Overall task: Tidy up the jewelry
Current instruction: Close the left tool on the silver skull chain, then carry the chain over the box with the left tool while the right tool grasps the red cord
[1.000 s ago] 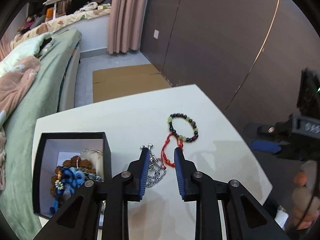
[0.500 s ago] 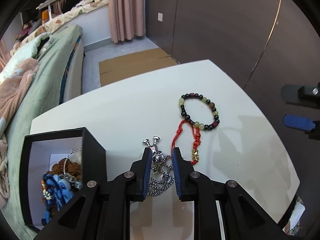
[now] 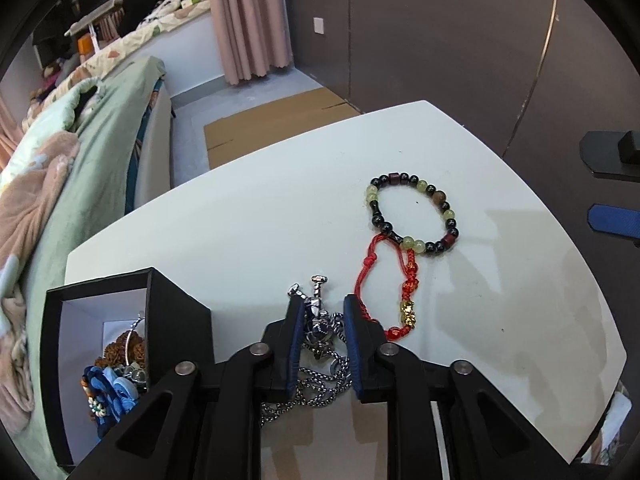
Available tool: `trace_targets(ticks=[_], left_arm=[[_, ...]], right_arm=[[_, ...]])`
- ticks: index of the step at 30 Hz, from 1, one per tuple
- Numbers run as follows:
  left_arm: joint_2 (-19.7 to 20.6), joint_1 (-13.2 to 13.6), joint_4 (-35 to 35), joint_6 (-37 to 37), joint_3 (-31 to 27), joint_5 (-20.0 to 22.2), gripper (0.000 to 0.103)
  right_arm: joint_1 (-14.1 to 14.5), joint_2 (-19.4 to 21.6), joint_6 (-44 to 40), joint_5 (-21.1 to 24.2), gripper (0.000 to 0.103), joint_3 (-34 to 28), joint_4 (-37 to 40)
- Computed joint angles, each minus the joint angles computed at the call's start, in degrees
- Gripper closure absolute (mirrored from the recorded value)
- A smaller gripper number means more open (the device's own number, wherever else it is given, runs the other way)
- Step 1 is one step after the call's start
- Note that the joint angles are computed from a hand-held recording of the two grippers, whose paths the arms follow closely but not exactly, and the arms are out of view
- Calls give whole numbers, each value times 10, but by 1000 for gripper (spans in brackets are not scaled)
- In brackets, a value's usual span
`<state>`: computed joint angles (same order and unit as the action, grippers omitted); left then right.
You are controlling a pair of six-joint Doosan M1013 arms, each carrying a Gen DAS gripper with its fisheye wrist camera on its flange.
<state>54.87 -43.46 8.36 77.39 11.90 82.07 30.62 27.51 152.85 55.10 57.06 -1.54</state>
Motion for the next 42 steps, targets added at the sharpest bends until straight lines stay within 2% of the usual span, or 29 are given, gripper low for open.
trace_targets(ticks=[3,5,15,26,28,38,41,42], left_arm=[[-8,6,-28,-8,12,-14,89],[-22,12,-49,-23,36,-32,102],[-81,23,-78,-45,123,-128,102],[-135,39,-103,-58,196,-219,102],[-142,43,-104,-62,206,-232,102],[-163,57,-102,-83,236,-262,102],[-166,58,-99,-87,241,-263,102],[-167,58,-99,-88,243,-264,102]], right_arm=[[0,3,-6,3,27,-4,4],[2,8,-13,8,27,-11,8],[11,41,-48,37,28,-52,31],[22,98,-80,105,50,-135,40],[24,110,-79,124,55,-152,33],[39,173,-105,249,56,-264,-35],[53,216,-149,337,65,-346,-88],[57,229,-165,365,71,-371,-106]])
